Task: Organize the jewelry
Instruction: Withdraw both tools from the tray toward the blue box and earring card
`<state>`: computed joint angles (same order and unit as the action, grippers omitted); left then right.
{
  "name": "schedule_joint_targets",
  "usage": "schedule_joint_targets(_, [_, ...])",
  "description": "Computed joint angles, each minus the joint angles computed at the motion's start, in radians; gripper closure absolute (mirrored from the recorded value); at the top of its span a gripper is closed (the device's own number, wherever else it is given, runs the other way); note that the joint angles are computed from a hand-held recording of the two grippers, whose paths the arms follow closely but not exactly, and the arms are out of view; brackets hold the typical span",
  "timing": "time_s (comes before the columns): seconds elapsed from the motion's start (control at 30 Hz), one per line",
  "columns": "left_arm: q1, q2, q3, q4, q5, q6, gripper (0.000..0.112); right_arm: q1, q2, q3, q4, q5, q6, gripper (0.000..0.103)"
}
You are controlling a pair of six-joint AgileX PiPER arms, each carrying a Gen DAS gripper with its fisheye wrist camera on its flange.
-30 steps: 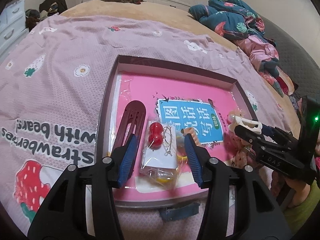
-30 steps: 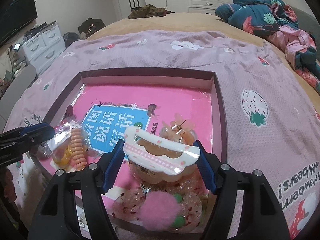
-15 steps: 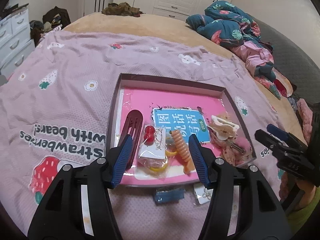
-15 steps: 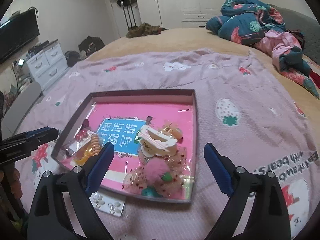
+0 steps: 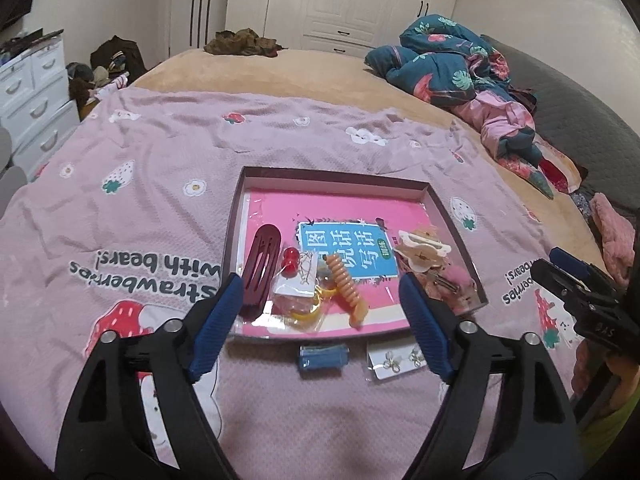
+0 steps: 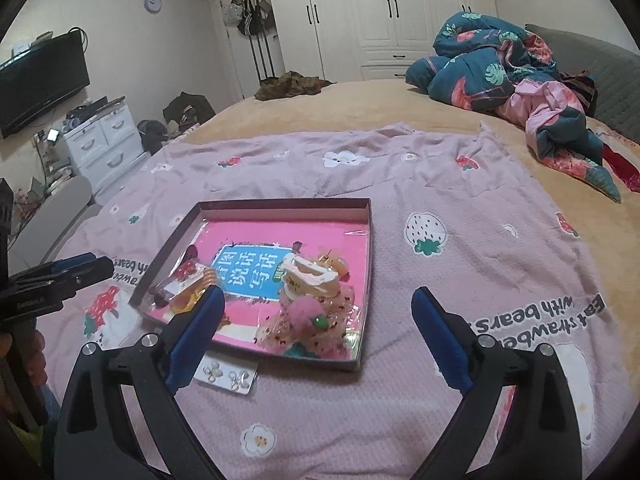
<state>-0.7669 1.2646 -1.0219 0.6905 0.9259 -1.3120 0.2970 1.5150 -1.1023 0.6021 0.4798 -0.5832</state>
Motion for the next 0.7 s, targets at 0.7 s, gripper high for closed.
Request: schedule_joint_targets(0.7, [-0.145,-0.108,0.223,0.015,0.072,-0.22,0.027,0.166,-0.034,0.169,-0.021,-0.021,0.023,0.009])
